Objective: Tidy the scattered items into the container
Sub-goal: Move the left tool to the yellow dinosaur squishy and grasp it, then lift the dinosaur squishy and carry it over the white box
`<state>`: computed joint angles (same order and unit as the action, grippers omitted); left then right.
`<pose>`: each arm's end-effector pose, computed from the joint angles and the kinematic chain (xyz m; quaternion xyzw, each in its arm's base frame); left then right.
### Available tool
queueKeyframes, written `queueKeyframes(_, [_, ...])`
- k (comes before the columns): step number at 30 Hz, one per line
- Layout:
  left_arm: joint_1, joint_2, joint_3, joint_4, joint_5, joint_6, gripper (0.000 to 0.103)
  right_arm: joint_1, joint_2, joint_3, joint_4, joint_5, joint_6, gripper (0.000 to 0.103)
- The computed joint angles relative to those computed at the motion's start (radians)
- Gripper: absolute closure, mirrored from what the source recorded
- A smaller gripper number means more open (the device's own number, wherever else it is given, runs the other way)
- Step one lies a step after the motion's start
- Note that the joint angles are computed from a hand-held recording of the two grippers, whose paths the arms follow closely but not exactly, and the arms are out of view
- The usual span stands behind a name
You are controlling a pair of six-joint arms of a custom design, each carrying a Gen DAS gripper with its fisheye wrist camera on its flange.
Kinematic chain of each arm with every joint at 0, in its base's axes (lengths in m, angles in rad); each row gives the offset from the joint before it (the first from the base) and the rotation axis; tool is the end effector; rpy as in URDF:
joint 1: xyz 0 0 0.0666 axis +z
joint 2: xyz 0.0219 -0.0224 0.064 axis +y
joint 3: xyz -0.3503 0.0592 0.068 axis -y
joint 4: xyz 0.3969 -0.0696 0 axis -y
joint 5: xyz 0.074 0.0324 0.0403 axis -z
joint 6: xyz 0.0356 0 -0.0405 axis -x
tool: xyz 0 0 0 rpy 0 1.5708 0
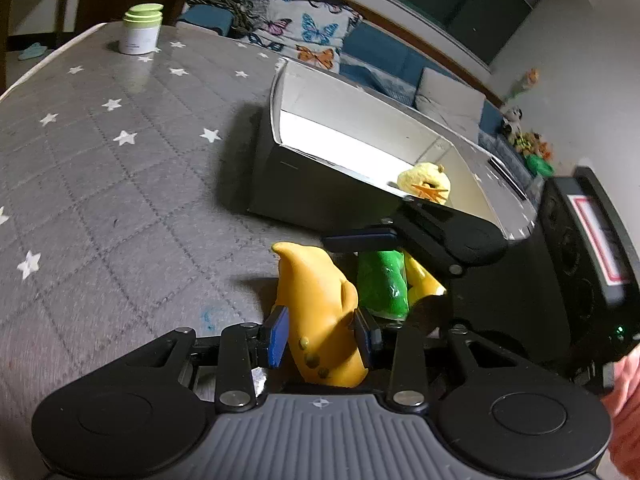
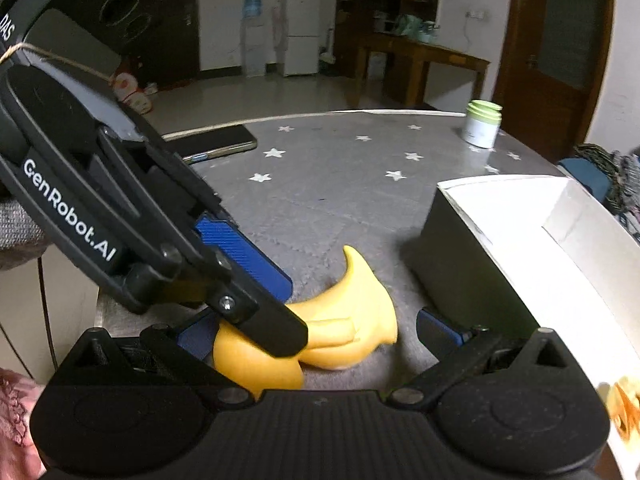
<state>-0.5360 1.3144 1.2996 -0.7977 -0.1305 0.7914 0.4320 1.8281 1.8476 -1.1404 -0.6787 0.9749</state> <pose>0.4069 -0.2368 0.4013 -0.1420 0.9164 -0.1798 0.3283 0.5517 0.2785 0.3681 -0.6512 0.6530 0.2562 0.2896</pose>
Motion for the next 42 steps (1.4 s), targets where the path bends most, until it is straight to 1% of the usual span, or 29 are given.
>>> queueKeyframes(5, [0.019, 0.009, 0.013, -0.013, 0.051, -0.018, 0.065, 0.005, 0.046, 0.061, -0.088, 0.004, 0.06, 0.0])
queueKeyframes(9, [0.026, 0.012, 0.017, -0.018, 0.068, -0.022, 0.065, 0.004, 0.03, 0.032, -0.066, -0.002, 0.075, 0.0])
queueKeyframes(11, [0.026, 0.011, 0.018, -0.021, 0.07, -0.021, 0.065, 0.005, 0.015, 0.009, -0.043, -0.003, 0.065, 0.001])
queueKeyframes(12, [0.026, 0.011, 0.019, -0.023, 0.072, -0.02, 0.065, 0.005, 0.008, -0.002, -0.032, -0.002, 0.059, 0.004])
queueKeyframes(15, [0.025, 0.006, 0.014, -0.022, 0.077, -0.016, 0.065, 0.006, -0.031, -0.062, 0.039, 0.012, 0.028, 0.01])
queueKeyframes(23, [0.017, 0.009, 0.021, -0.033, 0.074, -0.015, 0.065, 0.006, -0.088, -0.144, 0.128, 0.034, -0.06, 0.01])
queueKeyframes(29, [0.001, 0.007, 0.024, -0.049, 0.063, -0.019, 0.063, 0.008, -0.151, -0.232, 0.209, 0.048, -0.111, 0.01])
queueKeyframes(31, [-0.001, 0.009, 0.022, -0.048, 0.06, -0.014, 0.062, 0.009, -0.172, -0.264, 0.243, 0.054, -0.129, 0.01])
queueKeyframes(34, [-0.001, 0.01, 0.022, -0.05, 0.064, 0.012, 0.06, 0.012, -0.203, -0.31, 0.294, 0.067, -0.161, 0.01])
queueKeyframes(38, [-0.011, 0.014, 0.029, -0.058, 0.052, 0.033, 0.059, 0.016, -0.231, -0.348, 0.333, 0.084, -0.191, 0.01])
queueKeyframes(42, [-0.029, 0.017, 0.037, -0.067, 0.03, 0.014, 0.06, 0.018, -0.261, -0.382, 0.357, 0.101, -0.209, 0.01])
